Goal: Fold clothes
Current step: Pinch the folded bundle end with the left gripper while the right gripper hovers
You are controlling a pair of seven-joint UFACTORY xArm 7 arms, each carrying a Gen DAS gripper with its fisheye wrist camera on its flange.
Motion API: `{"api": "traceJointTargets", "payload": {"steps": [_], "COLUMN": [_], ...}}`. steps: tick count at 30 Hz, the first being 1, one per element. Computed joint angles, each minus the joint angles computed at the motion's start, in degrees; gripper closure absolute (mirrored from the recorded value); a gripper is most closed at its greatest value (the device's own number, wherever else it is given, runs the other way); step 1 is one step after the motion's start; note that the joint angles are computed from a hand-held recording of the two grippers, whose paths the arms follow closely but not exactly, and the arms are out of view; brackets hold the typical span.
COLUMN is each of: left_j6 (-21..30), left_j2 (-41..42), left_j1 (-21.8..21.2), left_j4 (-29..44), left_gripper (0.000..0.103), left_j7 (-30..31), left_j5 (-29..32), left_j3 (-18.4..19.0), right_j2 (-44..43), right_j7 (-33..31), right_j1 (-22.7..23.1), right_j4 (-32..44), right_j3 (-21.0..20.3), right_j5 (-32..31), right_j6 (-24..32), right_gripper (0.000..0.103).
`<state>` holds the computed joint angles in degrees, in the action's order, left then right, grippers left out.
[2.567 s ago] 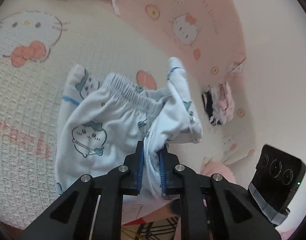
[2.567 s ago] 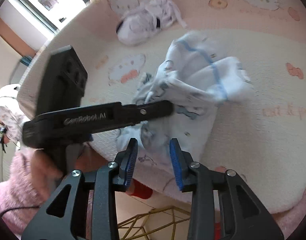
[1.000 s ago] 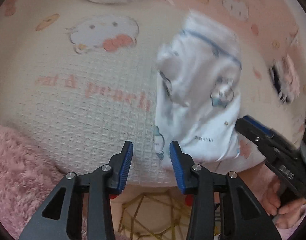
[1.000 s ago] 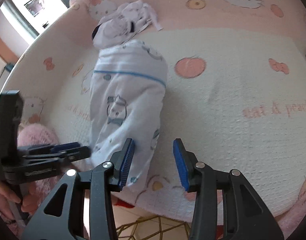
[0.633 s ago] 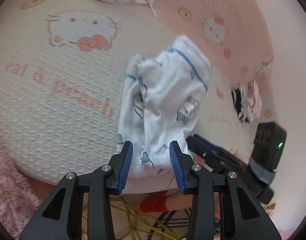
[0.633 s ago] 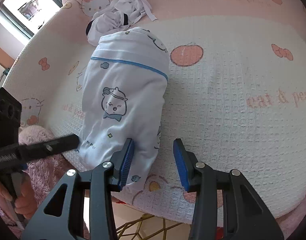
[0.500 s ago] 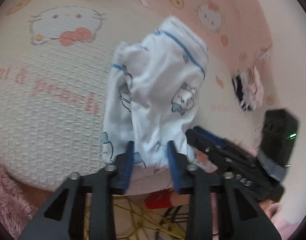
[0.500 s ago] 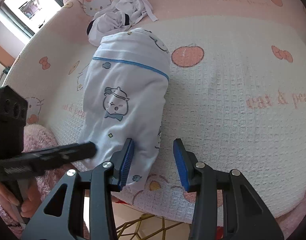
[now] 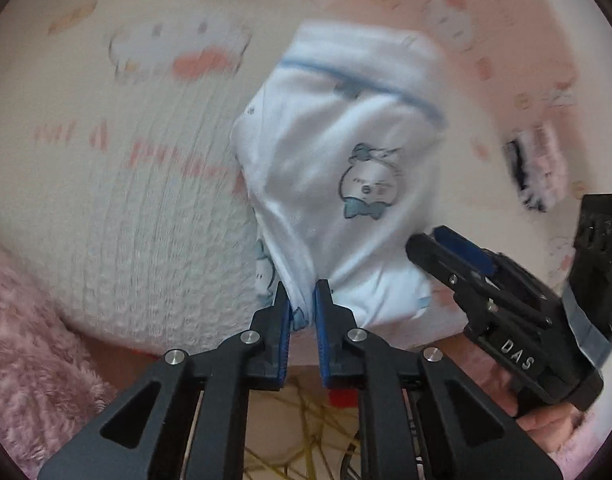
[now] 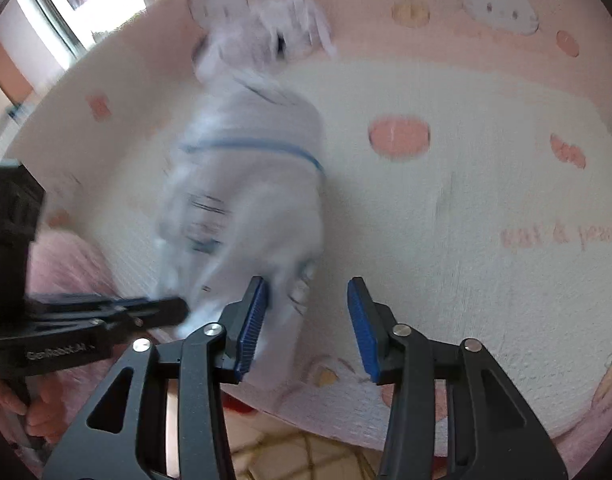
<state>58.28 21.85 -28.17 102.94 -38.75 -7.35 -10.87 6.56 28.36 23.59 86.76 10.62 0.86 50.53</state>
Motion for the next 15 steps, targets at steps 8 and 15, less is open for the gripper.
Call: {"api": "traceJointTargets", "payload": {"steps": [8, 15], "left_j6": [-7.1, 5.2], "left_j2": [-2.8, 6.5], "left_j1": [-2.9, -6.9], "left_j4": [-1.0, 11.0], "left_gripper": [0.083, 0.082], "left_j7": [-1.3, 5.1], "left_j5": [11.3, 16.3], "left_j3": [1.7, 2.7], "right_j2": [-2.7, -2.2], "right_j7": [1.6, 0.7], "right_j1": [-0.2, 0.1], "right_j4": [-3.9, -3.9], "right_j3": [-0.2, 0.5], "right_j5": [-1.6, -2.7], "right_j6": [-4.7, -0.9], "right_gripper": [0.056, 0.056]}}
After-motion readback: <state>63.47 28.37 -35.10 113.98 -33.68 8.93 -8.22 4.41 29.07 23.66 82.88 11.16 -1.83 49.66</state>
